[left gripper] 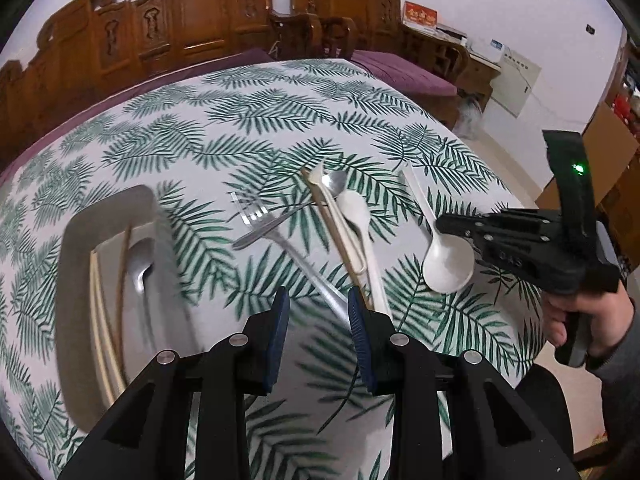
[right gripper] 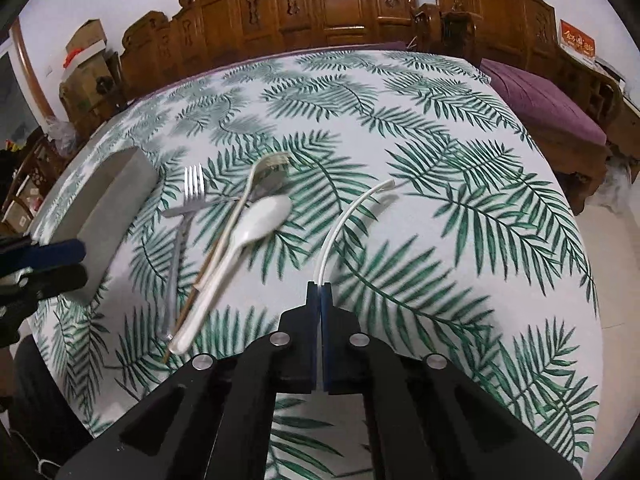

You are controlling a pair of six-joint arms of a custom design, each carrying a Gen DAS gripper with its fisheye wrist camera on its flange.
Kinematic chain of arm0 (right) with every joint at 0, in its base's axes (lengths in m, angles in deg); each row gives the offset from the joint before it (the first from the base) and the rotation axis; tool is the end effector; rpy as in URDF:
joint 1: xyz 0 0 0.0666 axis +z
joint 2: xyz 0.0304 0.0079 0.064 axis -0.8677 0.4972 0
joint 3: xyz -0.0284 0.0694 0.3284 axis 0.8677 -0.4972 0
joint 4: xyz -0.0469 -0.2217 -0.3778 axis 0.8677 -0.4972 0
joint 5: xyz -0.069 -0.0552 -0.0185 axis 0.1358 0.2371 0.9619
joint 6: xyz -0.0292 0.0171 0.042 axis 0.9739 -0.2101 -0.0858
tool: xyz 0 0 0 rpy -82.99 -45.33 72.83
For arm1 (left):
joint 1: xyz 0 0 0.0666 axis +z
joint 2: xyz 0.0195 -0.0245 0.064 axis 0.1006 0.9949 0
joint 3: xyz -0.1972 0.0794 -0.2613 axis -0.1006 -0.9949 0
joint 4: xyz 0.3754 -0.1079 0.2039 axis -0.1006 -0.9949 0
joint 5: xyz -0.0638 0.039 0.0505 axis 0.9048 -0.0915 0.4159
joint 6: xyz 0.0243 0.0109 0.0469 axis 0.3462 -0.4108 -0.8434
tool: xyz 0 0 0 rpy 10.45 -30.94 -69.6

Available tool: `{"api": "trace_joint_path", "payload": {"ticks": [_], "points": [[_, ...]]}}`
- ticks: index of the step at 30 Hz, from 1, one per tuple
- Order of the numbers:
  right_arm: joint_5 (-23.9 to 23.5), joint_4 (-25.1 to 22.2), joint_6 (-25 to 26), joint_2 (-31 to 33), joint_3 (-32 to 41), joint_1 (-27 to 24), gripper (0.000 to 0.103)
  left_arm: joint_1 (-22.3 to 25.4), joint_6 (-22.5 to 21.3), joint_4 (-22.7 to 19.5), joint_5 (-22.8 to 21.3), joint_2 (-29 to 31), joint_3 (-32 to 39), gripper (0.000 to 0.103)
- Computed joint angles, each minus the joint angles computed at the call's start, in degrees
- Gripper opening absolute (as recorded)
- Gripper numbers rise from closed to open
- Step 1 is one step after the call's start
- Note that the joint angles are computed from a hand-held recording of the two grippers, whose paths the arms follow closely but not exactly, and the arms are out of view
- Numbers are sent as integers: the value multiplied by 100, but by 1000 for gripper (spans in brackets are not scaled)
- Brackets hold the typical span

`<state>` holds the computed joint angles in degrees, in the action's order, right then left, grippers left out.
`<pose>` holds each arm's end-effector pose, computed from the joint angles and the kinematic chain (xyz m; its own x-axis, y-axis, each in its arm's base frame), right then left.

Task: Organize utensils
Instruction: 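Grasp a white plastic spoon with the right gripper while the left grasps another white spoon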

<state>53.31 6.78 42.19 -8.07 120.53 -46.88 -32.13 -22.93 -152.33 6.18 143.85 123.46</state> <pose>0.4882 0.1266 0.4354 -0.7436 -0.3924 -0.5414 -0.5485 0.8210 0.1584 0.4166 -0.3127 0.4272 -0.8225 -0.0267 -0.5681 0.0336 0.9949 -0.0955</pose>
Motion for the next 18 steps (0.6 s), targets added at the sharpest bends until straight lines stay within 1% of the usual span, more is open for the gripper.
{"api": "trace_joint_path", "payload": {"ticks": [7, 9, 11, 18], "points": [[-82, 37, 25, 31, -14, -208, 2, 128, -45, 61, 149, 639, 523, 28], [-131, 38, -1, 44, -11, -262, 2, 193, -27, 72, 254, 852, 694, 24], [-166, 51, -11, 47, -18, -302, 2, 235, -14, 19, 309, 1056, 881, 22], [-290, 61, -82, 68, -39, -375, 2, 331, -89, -121, 297, 1653, 1476, 16]]}}
